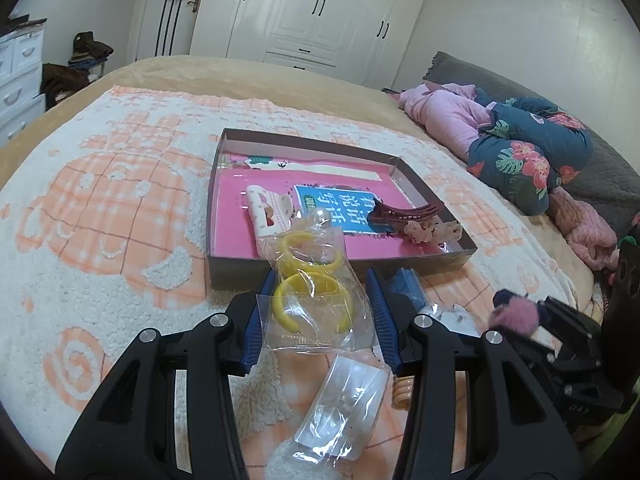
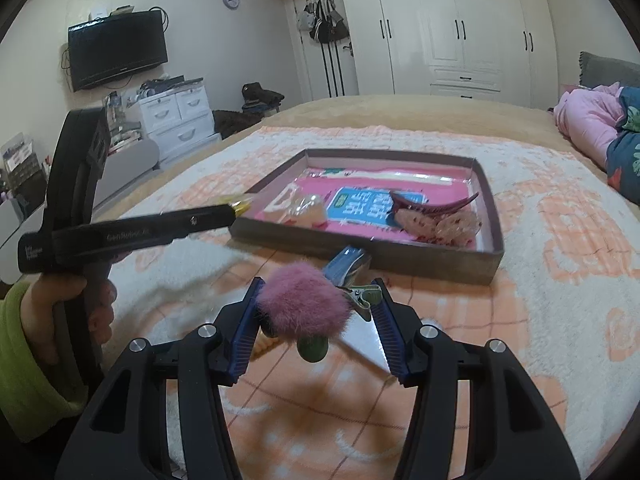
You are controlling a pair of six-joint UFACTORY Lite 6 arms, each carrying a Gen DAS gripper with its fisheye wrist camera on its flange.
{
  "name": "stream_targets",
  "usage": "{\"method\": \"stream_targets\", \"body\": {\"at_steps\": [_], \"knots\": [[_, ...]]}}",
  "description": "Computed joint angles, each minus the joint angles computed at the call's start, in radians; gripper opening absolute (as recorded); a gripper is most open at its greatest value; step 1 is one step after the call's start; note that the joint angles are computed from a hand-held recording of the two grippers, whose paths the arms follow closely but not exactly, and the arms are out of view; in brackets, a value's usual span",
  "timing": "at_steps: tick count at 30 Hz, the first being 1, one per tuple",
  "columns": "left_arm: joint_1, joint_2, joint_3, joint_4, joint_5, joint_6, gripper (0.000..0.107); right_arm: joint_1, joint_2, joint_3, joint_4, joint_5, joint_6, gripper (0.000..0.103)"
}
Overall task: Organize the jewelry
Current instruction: 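Carry the bangles bag into the box with left gripper while right gripper lowers the pom-pom in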
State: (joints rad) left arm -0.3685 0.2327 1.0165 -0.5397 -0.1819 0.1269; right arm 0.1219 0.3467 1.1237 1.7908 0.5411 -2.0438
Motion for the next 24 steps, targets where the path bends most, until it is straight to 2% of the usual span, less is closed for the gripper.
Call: {"method": "stream_targets", "body": {"at_steps": [10, 18, 21, 24], "knots": [[0.0, 0.037, 0.096, -0.139, 0.037, 0.171, 0.037, -0.02, 0.079, 0.176, -0.093, -0.021, 0.127, 0.051], [-0.003, 0.145, 0.268, -0.275, 0.092, 0.351, 0.037, -0.029, 0.169, 0.354, -0.184, -0.061, 0.249, 0.052], [-0.004, 0.204, 0.351, -0.424, 0.114, 0.525, 0.037, -0.038, 0.196, 0.405, -0.207, -0.076, 0.283, 0.052], [-0.001, 0.248, 0.415, -0.438, 0.141, 0.552, 0.037, -0.048, 0.231, 0.467, -0.244, -0.087, 0.329, 0.052]]}}
